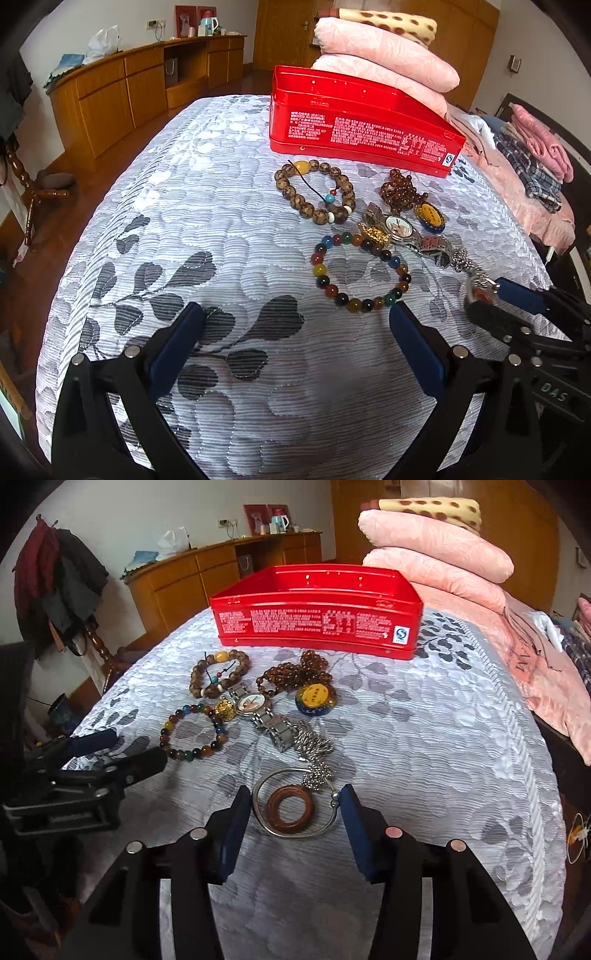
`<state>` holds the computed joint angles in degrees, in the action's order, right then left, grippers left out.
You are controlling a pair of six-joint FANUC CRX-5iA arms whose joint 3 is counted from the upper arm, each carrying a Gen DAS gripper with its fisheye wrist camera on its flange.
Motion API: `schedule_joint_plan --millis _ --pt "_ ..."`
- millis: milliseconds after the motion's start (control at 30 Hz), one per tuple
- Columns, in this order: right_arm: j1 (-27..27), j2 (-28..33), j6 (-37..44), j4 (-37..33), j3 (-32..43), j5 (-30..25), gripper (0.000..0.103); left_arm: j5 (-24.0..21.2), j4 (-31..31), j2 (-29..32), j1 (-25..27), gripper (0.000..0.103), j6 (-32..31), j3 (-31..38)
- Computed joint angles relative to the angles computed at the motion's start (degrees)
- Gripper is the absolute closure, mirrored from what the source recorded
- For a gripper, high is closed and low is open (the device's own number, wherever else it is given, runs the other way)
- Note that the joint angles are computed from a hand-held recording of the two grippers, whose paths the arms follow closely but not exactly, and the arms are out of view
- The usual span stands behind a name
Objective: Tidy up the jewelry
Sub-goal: 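Move the right tool to the silver chain pendant with the brown ring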
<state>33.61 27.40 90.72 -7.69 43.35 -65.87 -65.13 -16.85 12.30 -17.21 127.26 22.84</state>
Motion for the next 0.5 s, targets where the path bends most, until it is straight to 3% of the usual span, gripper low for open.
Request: schedule_joint_plan --millis 100,200,267,500 --pt "-0.6 -0.6 0.7 -0.9 -0.2 -0.3 0.053 -0.4 -0.1 0.4 -0.2 0.006 -0.3 0.6" --pt "-1.1 1.6 2.0 -2.3 3.8 -5.8 0.051 -0.6 0.0 1.0 -0.2 0.005 -0.6 1.2" --pt "-1.6 1.7 2.1 -3.3 3.9 -5.5 0.043 -0.8 -0.1 1.3 -0.3 0.005 -0.8 1.6" --pt "-2.5 4.4 1.1 -5.0 8.5 -5.0 0.045 -1.0 0.1 1.9 -0.3 0.006 -1.1 2.3"
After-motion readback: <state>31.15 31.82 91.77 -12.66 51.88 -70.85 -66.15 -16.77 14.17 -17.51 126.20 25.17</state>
